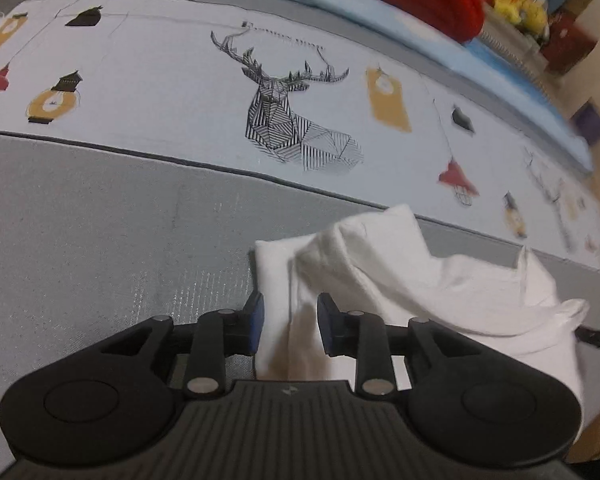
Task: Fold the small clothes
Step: 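Lift the hem with both grippers and fold it toward the collar, then lower the folded hem onto the shirt and open both grippers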
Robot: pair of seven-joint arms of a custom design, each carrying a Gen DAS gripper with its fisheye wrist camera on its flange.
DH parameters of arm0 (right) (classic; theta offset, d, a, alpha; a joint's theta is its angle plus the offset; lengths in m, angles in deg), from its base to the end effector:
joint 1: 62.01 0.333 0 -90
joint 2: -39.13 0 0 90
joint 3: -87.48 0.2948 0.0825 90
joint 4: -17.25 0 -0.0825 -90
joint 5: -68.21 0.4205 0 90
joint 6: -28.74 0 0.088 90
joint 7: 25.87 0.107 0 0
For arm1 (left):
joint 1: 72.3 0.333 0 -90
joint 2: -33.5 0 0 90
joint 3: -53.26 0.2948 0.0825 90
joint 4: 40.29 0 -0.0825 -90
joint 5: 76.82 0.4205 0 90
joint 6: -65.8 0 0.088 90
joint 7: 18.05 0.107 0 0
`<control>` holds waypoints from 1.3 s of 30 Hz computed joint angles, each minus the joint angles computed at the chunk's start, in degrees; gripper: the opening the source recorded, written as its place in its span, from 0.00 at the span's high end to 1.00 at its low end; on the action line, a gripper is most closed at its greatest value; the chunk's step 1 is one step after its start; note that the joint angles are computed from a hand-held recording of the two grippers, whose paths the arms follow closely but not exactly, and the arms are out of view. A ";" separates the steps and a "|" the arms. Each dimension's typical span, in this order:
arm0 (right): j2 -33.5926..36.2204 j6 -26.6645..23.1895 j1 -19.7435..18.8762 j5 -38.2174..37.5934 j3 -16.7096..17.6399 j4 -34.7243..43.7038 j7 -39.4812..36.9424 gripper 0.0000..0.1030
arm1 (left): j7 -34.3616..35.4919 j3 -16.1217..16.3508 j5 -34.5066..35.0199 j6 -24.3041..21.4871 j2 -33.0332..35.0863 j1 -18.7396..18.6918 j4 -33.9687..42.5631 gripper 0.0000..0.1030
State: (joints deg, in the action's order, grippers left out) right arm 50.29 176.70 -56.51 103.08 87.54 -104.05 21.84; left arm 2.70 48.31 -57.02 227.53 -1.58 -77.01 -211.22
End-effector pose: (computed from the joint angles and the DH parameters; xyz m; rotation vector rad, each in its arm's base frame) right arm 0.6132 0.0494 0.3013 -2.2000 1.5270 -0.0798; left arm 0.3671 -0.0729 0.3160 -2.5713 1.1344 -0.5885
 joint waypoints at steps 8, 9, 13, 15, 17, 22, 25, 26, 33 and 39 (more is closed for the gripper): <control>0.83 5.95 0.69 2.55 0.94 -0.43 -2.66 0.75 | -4.44 -4.06 7.12 2.65 6.37 5.20 4.21 0.55; 1.38 5.89 0.55 3.23 1.07 0.22 -2.74 0.75 | -5.43 -4.75 8.39 3.83 7.15 6.33 4.64 0.55; 2.63 3.96 -0.62 7.56 2.17 2.35 -5.63 0.92 | -6.46 -5.48 11.95 6.60 9.72 8.03 6.25 0.72; 2.39 4.58 -1.08 11.27 3.04 2.47 -8.70 0.96 | -5.73 -4.81 13.01 7.10 10.24 8.08 6.53 0.96; 2.16 5.74 -1.53 16.54 3.98 2.76 -11.82 0.96 | -10.96 -8.39 16.61 8.43 7.80 12.53 5.54 0.96; 1.70 10.35 -1.39 31.94 6.03 3.96 -21.21 0.97 | -20.28 -13.13 22.61 5.45 3.76 17.23 5.09 0.96; 2.82 13.38 0.54 31.55 5.42 5.06 -18.44 0.95 | -18.50 -8.56 21.18 3.85 6.23 13.49 6.07 0.91; 3.51 14.75 1.90 27.34 4.55 5.25 -14.21 0.92 | -17.30 -6.77 20.07 3.72 6.85 12.08 6.10 0.86; 5.67 4.68 4.35 1.17 -1.34 6.68 10.51 0.48 | 0.06 10.34 1.31 5.54 6.67 -2.41 1.45 0.39; 5.96 -3.68 2.26 -6.49 -1.41 7.15 13.37 0.38 | 4.90 10.53 -5.63 6.19 9.39 -3.75 1.81 0.41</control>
State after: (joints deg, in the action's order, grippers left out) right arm 56.25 173.02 -54.25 96.59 86.13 -96.89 35.21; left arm 7.60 58.84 -62.65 233.73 7.81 -80.76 -209.41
